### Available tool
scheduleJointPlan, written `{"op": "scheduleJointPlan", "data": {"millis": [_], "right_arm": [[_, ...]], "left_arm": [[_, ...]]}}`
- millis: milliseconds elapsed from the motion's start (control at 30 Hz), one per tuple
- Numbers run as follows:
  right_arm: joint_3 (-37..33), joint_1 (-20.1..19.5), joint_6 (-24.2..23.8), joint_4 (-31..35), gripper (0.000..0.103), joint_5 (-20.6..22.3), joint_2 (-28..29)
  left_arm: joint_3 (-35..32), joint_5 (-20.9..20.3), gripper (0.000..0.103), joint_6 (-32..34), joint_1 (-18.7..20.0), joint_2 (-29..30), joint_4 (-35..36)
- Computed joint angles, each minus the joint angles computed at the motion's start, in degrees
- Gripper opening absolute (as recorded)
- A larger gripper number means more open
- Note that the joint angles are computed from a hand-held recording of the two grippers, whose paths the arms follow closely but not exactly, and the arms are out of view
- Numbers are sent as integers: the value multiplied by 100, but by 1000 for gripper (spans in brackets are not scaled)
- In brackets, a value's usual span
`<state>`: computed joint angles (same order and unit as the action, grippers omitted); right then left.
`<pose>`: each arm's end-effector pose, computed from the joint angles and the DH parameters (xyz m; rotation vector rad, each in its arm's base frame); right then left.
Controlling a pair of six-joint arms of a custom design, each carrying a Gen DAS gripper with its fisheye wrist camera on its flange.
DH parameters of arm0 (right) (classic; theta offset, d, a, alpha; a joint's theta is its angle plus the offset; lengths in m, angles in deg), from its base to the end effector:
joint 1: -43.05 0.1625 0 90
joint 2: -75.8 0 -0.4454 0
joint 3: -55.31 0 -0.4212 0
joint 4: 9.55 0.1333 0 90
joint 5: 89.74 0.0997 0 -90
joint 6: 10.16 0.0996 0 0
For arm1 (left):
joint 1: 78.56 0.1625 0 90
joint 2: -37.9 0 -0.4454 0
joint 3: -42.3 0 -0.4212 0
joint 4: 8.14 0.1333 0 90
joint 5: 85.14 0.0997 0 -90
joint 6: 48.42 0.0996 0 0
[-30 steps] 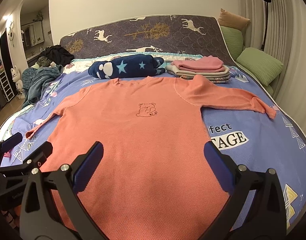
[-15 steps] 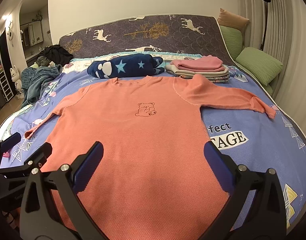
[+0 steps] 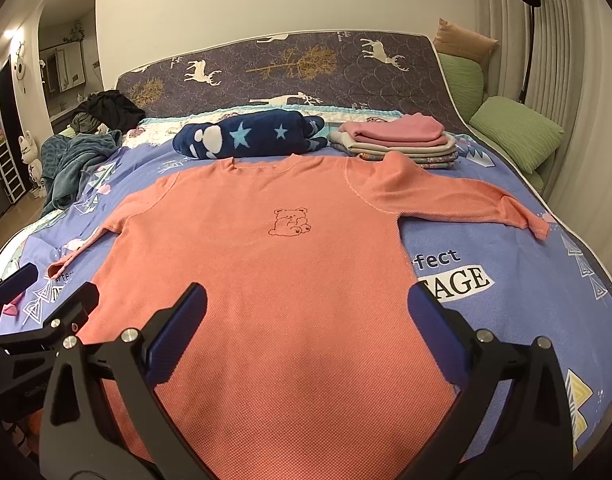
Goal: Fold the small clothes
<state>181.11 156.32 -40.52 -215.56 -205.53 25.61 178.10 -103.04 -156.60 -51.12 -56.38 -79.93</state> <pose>0.2896 -0.4457 0.0930 0.9463 -2.3420 0.8887 -0.1664 -0.3434 0.2259 -0.0042 1.8853 -1.1814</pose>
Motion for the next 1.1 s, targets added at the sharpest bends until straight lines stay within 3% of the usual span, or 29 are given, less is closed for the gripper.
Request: {"op": "scheduleJointPlan", "data": {"millis": [633,833,1100], "right_arm": [[-145,90,-62,5,101,-224,205],[-286,136,-222,31,101,-359,323],[-584,254,-561,173,101,-495,572]], "left_arm": [[333,45,102,434,104,-485,-660],[501,28,102,681,234,-889,-960],[354,47,100,-485,537,-1667,556]]}}
